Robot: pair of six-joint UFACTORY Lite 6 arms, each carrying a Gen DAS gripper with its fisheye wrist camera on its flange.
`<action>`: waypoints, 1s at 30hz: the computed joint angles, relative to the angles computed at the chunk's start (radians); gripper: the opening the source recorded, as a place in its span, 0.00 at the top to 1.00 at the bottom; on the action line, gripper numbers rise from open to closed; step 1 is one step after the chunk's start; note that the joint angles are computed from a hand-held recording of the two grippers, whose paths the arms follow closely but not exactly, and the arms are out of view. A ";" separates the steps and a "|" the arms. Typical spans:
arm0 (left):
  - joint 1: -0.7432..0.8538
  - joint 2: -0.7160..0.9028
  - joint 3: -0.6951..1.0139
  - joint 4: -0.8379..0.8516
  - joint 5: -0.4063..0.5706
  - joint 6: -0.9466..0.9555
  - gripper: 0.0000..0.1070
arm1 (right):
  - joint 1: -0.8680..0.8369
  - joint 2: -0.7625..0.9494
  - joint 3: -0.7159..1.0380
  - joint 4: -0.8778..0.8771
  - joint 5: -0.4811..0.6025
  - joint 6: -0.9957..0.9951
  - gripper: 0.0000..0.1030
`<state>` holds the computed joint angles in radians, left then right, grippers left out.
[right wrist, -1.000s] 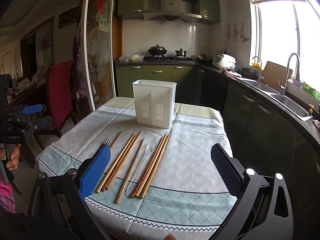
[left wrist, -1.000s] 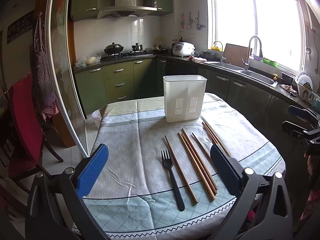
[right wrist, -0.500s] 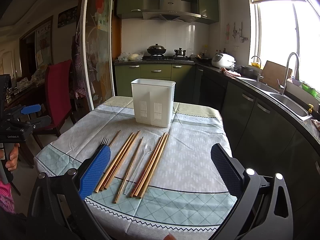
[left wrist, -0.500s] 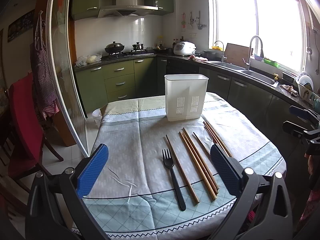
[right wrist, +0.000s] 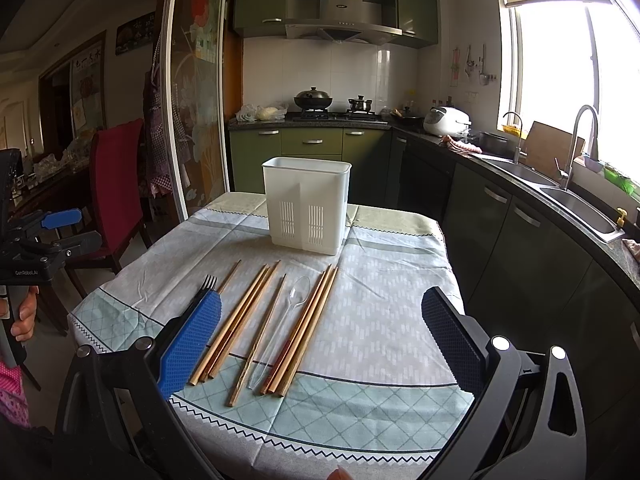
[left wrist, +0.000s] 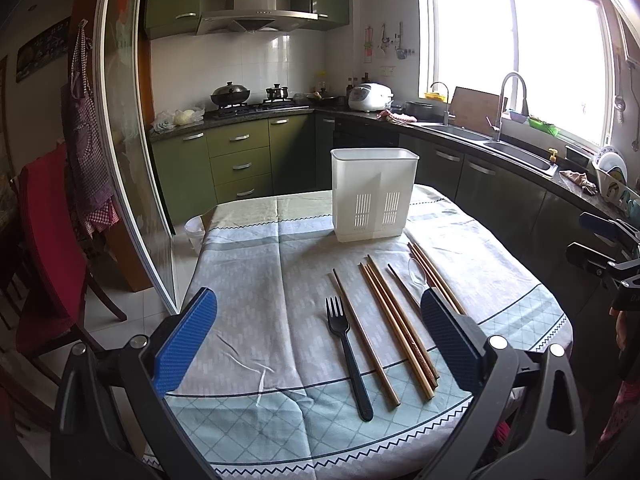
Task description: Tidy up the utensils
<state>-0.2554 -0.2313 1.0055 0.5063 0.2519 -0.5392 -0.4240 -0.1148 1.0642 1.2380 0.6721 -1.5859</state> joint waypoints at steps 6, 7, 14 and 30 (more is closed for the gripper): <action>0.001 0.001 0.001 -0.002 0.000 0.002 0.09 | 0.002 -0.005 -0.004 0.000 -0.003 0.000 0.04; 0.002 0.000 -0.001 -0.006 -0.001 0.006 0.09 | 0.001 -0.005 -0.005 0.001 -0.002 0.000 0.04; 0.024 0.064 0.060 -0.188 0.023 0.200 0.09 | 0.031 0.034 0.037 -0.059 -0.034 0.062 0.04; 0.108 0.914 0.946 -0.748 0.582 0.572 0.09 | 0.113 0.890 1.096 -0.669 0.419 0.887 0.04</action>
